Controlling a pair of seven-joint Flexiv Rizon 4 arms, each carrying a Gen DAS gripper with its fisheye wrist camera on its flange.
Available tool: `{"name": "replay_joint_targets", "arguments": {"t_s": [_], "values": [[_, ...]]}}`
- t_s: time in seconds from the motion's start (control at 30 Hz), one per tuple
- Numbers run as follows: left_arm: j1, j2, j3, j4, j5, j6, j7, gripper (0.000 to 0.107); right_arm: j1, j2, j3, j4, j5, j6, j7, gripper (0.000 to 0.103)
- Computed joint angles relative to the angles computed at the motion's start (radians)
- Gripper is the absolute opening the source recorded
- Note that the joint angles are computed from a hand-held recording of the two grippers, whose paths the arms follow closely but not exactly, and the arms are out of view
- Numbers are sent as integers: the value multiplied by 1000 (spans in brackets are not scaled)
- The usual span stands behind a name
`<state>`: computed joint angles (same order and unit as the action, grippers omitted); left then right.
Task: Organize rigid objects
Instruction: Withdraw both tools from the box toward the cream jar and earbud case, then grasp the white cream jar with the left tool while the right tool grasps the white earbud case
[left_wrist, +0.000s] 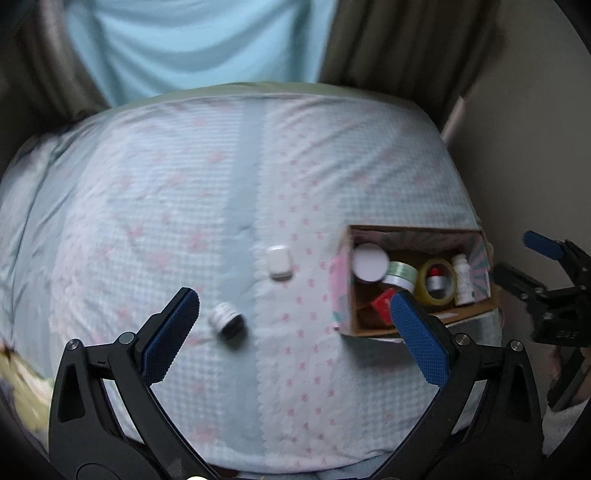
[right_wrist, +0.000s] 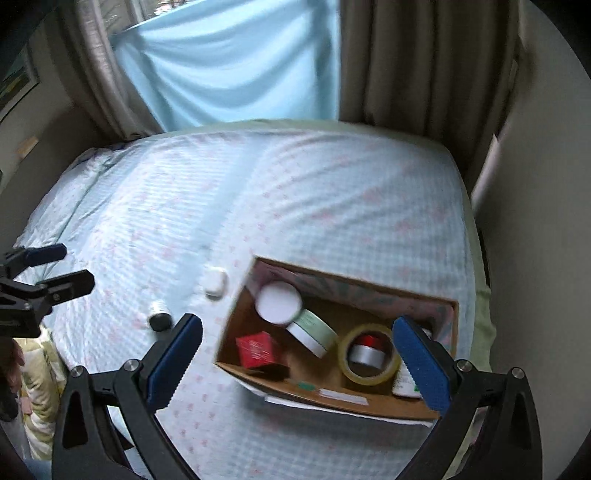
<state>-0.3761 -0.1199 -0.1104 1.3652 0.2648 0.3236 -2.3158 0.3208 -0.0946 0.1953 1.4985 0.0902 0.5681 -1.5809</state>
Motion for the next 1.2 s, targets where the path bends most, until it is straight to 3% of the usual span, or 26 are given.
{"name": "replay_joint_targets", "arguments": {"t_s": [0.23,0.6,0.83,1.07,1.2], "values": [[53,140,23,125,51,-55,-133,103,72,-67,29,-125,-23,-40,-21,103],[157,226,35,409,-98,88,-272,103,169,-304,45,-381,-19,-250,3,103],[183,175,47,588,-223,310,-397,103,238,-494,35,-565,-22,-373,58,103],[192,69,62,647,-259,469,-489,103,305,-634,1,-642,-75,-422,148,102],[182,3,69,651,-272,523,-511,101,320,-696,-12,-665,-96,-447,198,89]]}}
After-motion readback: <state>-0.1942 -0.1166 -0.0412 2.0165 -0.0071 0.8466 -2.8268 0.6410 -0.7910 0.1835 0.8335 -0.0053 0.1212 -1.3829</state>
